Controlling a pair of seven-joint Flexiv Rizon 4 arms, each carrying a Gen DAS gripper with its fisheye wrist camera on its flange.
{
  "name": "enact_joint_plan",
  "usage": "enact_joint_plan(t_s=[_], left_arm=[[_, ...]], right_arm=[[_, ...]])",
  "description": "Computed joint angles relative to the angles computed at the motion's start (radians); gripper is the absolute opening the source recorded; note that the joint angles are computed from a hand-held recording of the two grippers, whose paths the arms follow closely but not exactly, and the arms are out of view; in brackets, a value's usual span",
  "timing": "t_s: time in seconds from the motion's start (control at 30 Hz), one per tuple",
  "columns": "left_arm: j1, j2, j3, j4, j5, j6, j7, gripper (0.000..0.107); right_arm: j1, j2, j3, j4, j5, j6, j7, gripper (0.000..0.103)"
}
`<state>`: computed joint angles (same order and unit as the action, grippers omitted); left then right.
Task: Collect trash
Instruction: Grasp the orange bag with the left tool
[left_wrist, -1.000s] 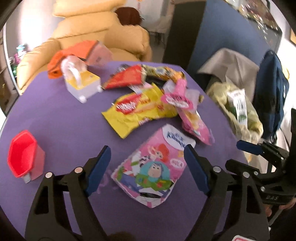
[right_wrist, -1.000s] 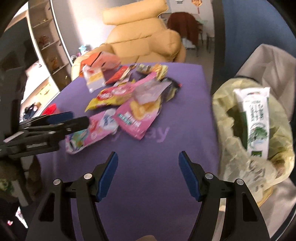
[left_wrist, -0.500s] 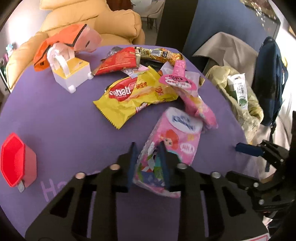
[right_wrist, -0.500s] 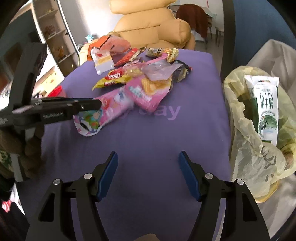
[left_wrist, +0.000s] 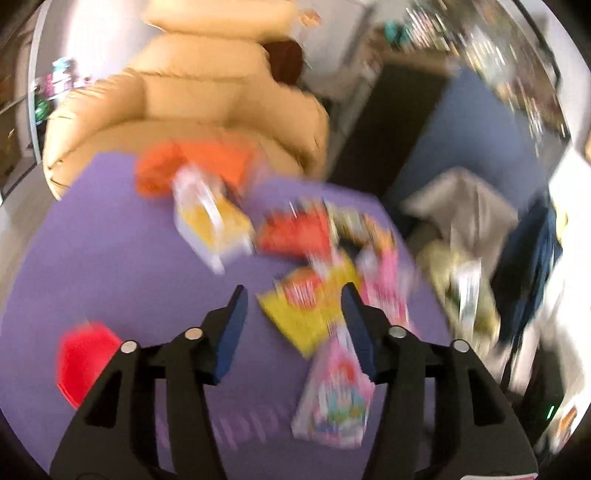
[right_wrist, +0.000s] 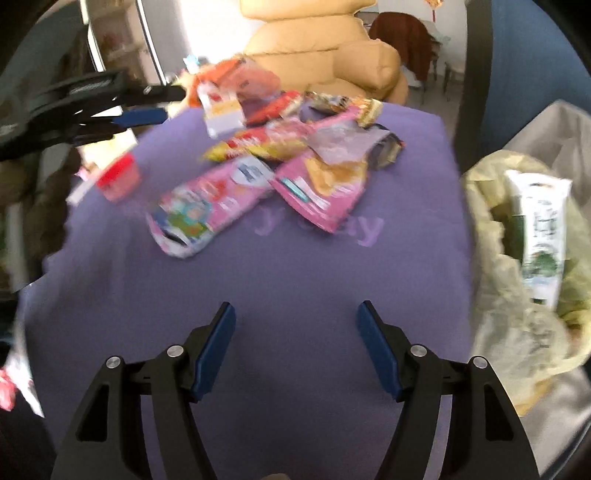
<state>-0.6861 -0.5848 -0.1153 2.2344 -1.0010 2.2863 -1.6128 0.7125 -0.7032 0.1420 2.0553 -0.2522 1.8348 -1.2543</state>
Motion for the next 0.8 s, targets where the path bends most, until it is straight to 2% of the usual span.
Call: enact_joint_plan(t_s=[0.03,0.07,0.1,0.17,0.2,0.27,0.4,0.5,0.57,0.63,0.7,0.73,0.8], left_arm=[[0.014,0.007,0.006,0.003,0.003,0.012,-0.023,0.054],[0.037,0.016,0.011,0.007,0.008,0.024,-0.060,0.056],[0.065,0.023,0.013,0.007,0.016,0.021,-0.092,0.057],[0.125,0.034,0.018,-0.018,0.001,-0.043,-0.132,0.057],[0.143,0.032,0.021,-0.026,0.009,-0.063,-0.149,0.057],[0.185,0.020,0.033,-0.066,0.014,-0.133,-0.178,0.057],[0.174,-0.019,0.097,-0.148,-0.070,-0.248,-0.171,0.057],[0.210,-0.028,0.100,-0.150,-0.011,-0.297,-0.212,0.056],[0.288,-0.028,0.052,-0.135,0.102,-0.322,-0.268,0.034],[0.338,-0.026,0.022,-0.110,0.221,-0.285,-0.328,0.019],[0.287,-0.013,0.068,-0.096,0.218,-0.265,-0.313,0.010],[0.262,0.000,0.093,-0.083,0.240,-0.237,-0.309,0.009],[0.187,0.017,0.150,-0.077,0.209,-0.218,-0.279,0.007]], right_arm=[[-0.042,-0.009,0.048,-0.018,0.011,-0.006,-0.016,0.065],[-0.056,-0.015,0.064,-0.034,0.027,0.000,-0.022,0.065],[-0.042,-0.015,0.048,-0.040,0.033,0.012,-0.011,0.065],[0.060,-0.019,-0.051,-0.061,0.122,0.052,0.001,0.065],[0.092,-0.024,-0.099,-0.069,0.105,0.065,0.050,0.065],[0.125,-0.027,-0.136,-0.088,0.126,0.054,0.052,0.065],[0.210,-0.032,-0.228,-0.112,0.155,0.030,0.039,0.065],[0.250,-0.038,-0.267,-0.118,0.154,0.015,0.020,0.065],[0.247,-0.043,-0.264,-0.122,0.144,0.005,0.009,0.065],[0.240,-0.047,-0.256,-0.124,0.136,-0.001,0.005,0.065],[0.243,-0.048,-0.260,-0.120,0.139,0.007,0.003,0.065],[0.246,-0.049,-0.263,-0.119,0.141,0.012,0.002,0.065],[0.249,-0.050,-0.266,-0.119,0.144,0.016,-0.003,0.065]])
